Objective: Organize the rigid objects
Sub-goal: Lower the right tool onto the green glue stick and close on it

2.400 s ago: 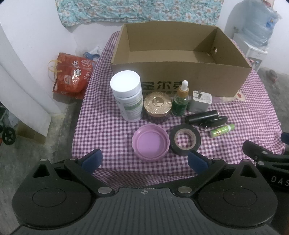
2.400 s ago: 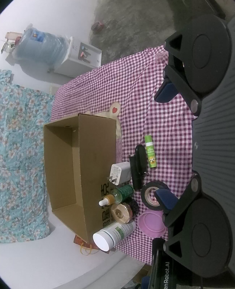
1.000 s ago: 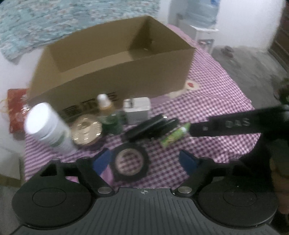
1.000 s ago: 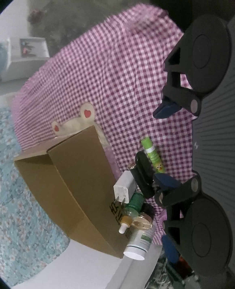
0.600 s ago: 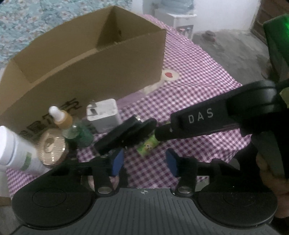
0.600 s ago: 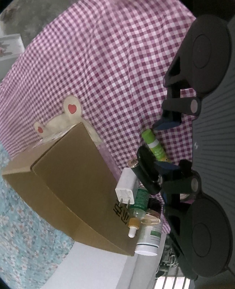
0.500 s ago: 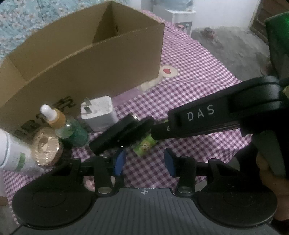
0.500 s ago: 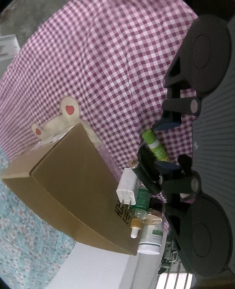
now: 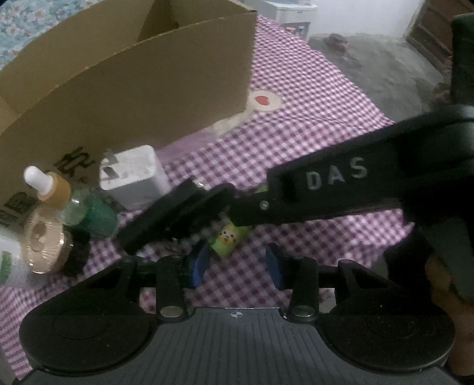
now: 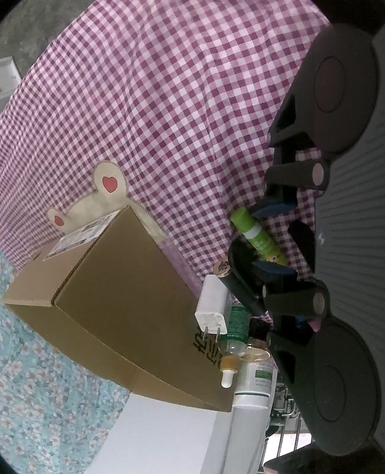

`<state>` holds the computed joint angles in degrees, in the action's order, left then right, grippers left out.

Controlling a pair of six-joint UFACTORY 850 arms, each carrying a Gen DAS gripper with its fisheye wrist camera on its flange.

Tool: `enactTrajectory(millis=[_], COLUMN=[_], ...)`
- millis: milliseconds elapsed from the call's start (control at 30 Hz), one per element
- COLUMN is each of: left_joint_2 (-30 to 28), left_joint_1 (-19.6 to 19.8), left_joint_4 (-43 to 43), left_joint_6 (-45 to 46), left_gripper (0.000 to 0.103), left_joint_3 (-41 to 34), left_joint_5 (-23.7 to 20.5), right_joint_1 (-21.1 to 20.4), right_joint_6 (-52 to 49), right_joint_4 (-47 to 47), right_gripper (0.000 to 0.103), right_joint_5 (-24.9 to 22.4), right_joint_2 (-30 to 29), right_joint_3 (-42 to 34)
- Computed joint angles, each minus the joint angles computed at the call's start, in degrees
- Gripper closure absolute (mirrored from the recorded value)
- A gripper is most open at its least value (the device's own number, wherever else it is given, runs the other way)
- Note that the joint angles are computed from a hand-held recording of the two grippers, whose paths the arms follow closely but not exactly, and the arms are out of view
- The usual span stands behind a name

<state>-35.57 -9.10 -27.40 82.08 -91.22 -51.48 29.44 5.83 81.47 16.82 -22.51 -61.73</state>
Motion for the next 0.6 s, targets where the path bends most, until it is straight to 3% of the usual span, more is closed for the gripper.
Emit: enactTrajectory(millis=[133, 533, 600], left_joint_2=[-0.30, 1.20, 1.10], left_joint_1=[0.43, -0.55, -0.94], left_joint_4=[0.40, -1.40, -1.14], left_joint_6=[0.18, 3.07, 2.85], left_gripper=[0.061, 0.061, 0.066], left_joint_3=[-0.85, 1.43, 1.54], left_joint_5=[-3.88, 2.43, 2.89], right_joint_1=[0.07, 0.21, 0.10], right_joint_6=[-0.58, -3.46, -3.47], right_joint_4=[0.77, 4.01, 4.01], right_gripper=[0.069, 0.069, 0.070], right_joint_5=[0.02, 0.25, 0.19], right_joint_2=[0.01, 0.06, -0.18], right_joint_3=[0.02, -0.26, -0.54])
